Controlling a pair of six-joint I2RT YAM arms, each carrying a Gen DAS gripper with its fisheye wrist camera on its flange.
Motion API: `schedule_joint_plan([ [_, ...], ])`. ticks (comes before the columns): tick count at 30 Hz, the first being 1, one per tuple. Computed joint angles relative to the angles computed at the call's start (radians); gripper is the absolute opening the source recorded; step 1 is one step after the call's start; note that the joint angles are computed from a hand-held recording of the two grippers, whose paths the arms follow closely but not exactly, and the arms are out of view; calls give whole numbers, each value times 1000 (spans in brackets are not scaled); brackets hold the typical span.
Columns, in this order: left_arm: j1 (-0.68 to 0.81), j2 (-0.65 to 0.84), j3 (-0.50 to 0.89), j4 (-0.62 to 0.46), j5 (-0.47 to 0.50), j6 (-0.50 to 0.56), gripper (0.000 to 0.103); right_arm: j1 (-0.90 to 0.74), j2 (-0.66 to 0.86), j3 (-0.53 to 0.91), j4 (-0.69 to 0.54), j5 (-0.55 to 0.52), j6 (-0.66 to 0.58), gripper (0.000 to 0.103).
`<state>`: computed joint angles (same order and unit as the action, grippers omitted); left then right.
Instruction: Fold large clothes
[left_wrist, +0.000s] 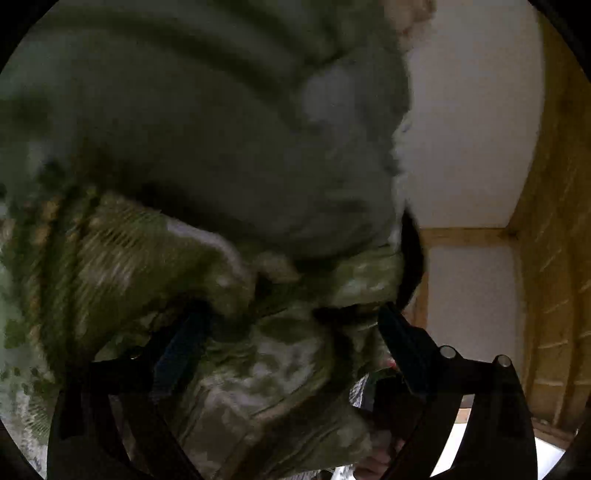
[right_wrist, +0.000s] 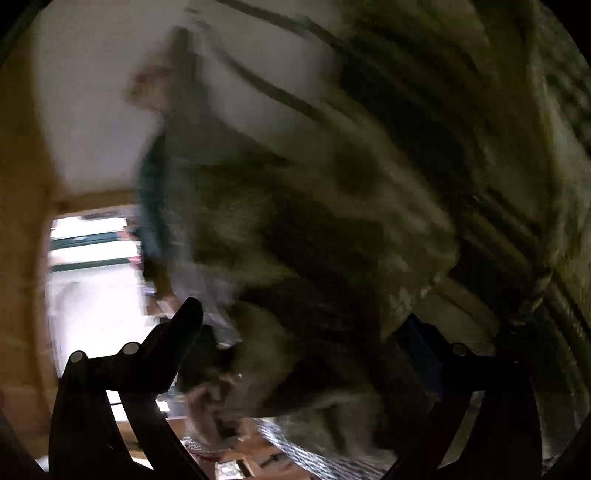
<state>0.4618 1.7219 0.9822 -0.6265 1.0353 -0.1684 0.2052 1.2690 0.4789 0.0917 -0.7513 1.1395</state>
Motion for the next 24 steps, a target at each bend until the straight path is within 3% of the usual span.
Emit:
schedule_joint_plan([
  [3, 12, -124, 38, -174, -113, 130, 93, -26, -122, 142, -416, 49, -218, 100],
  [6, -4, -211, 23, -385, -299, 304, 94, -70, -200, 160, -660, 80, -317, 100],
  [8, 36, -278, -53, -441, -320, 366, 94, -110, -228, 114, -767, 74, -365, 100],
  [12, 111, -360, -185, -524, -266, 428, 94, -67, -196, -25, -646, 47, -312, 100],
  [16, 83, -482, -299, -569, -221, 427, 94, -14, -154, -101, -309, 30, -110, 99],
  [18, 127, -499, -328, -639, -218, 515, 94, 7, -94, -99, -161, 15, -43, 96],
  [20, 128, -489, -367, -670, -182, 573, 94, 34, -16, -76, -51, 29, -4, 78],
  [21, 182, -515, -360, -752, -224, 626, 94, 40, 42, -44, -40, 36, -17, 62],
  [22, 187, -521, -386, -751, -207, 641, 94, 35, 91, -19, -28, 40, -24, 54],
  [24, 176, -534, -403, -747, -202, 621, 94, 13, 128, -2, 31, 23, -7, 47],
])
